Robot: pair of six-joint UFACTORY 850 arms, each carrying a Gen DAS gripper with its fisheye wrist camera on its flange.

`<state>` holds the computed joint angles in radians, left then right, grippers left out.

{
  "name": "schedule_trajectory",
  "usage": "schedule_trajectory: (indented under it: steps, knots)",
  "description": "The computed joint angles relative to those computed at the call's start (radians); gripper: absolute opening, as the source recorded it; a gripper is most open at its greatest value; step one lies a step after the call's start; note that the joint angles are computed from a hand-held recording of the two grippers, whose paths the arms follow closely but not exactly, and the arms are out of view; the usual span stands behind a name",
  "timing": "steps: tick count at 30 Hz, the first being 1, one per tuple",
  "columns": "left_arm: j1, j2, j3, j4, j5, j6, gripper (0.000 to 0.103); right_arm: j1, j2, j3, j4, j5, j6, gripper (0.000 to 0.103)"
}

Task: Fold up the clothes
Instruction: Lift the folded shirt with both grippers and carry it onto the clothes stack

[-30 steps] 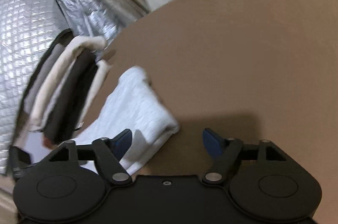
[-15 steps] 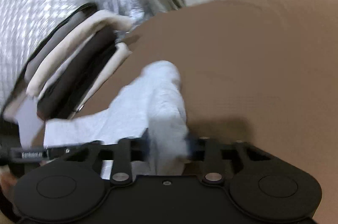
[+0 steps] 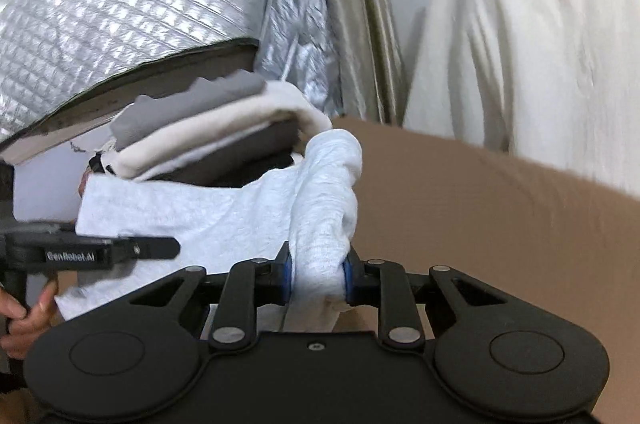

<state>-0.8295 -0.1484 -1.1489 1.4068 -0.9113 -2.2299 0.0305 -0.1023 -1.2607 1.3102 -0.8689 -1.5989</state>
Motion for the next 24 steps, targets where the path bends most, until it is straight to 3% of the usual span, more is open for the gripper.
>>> schedule_trajectory:
  steps: [5,9,11,16,21,24]
  knots:
    - [-0.024,0.036,0.019,0.028,-0.095,-0.048,0.034,0.012,0.052,0.008,0.040,-0.006,-0.011,0.027]
    - [-0.059,0.054,0.000,0.008,-0.221,0.003,0.033,0.062,0.049,-0.101,-0.174,-0.022,0.084,0.026]
    - [-0.069,0.083,0.009,0.019,-0.244,-0.022,0.033,0.098,0.021,-0.211,-0.342,-0.064,0.180,0.025]
    - [-0.064,0.118,-0.009,0.020,-0.339,-0.003,0.030,0.200,-0.108,-0.561,-0.556,-0.173,0.322,0.023]
    - [-0.016,0.204,-0.026,0.014,-0.449,0.054,0.030,0.294,-0.332,-0.956,-0.503,-0.271,0.307,0.023]
    - [0.055,0.237,-0.058,-0.005,-0.458,0.204,0.030,0.333,-0.489,-1.157,-0.435,-0.295,0.321,0.022]
